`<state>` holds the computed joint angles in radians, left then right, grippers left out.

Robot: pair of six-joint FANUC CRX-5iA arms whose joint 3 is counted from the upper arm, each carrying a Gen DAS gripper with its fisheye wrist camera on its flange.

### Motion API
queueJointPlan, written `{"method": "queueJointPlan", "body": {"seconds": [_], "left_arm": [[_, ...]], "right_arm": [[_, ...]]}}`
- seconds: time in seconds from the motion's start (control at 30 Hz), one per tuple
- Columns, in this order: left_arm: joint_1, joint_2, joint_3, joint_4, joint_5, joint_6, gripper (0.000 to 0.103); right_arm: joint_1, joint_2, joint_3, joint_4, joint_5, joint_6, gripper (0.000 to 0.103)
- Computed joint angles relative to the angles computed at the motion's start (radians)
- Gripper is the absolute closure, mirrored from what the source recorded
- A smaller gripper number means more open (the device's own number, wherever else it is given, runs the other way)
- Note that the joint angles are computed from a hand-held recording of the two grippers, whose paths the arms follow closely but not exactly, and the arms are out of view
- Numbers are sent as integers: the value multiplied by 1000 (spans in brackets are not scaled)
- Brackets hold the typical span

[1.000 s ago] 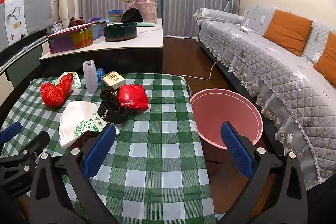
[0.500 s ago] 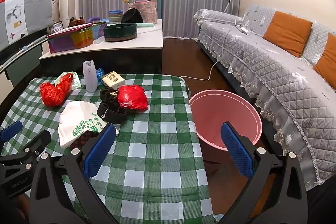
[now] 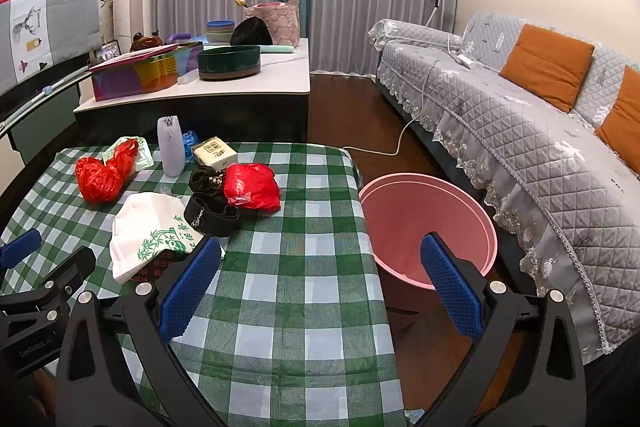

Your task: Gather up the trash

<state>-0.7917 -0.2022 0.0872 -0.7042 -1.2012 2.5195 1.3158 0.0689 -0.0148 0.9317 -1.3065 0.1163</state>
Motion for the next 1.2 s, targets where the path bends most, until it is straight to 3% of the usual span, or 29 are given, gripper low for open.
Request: {"method": "queueJointPlan", "body": {"seconds": [0.5, 0.7, 0.97, 1.2], "left_arm": [[0, -1, -2, 0, 2, 0, 8], [0, -1, -2, 0, 2, 0, 8], [34, -7, -14, 21, 16, 12, 8], [69, 5, -7, 38, 32, 23, 8]], "right_arm": [[0, -2, -1, 13, 4, -5, 10], [1, -7, -9, 22, 17, -14, 20], [-4, -33, -33, 9, 86, -32, 36], [-39, -78, -60, -18, 182, -22, 37]]}}
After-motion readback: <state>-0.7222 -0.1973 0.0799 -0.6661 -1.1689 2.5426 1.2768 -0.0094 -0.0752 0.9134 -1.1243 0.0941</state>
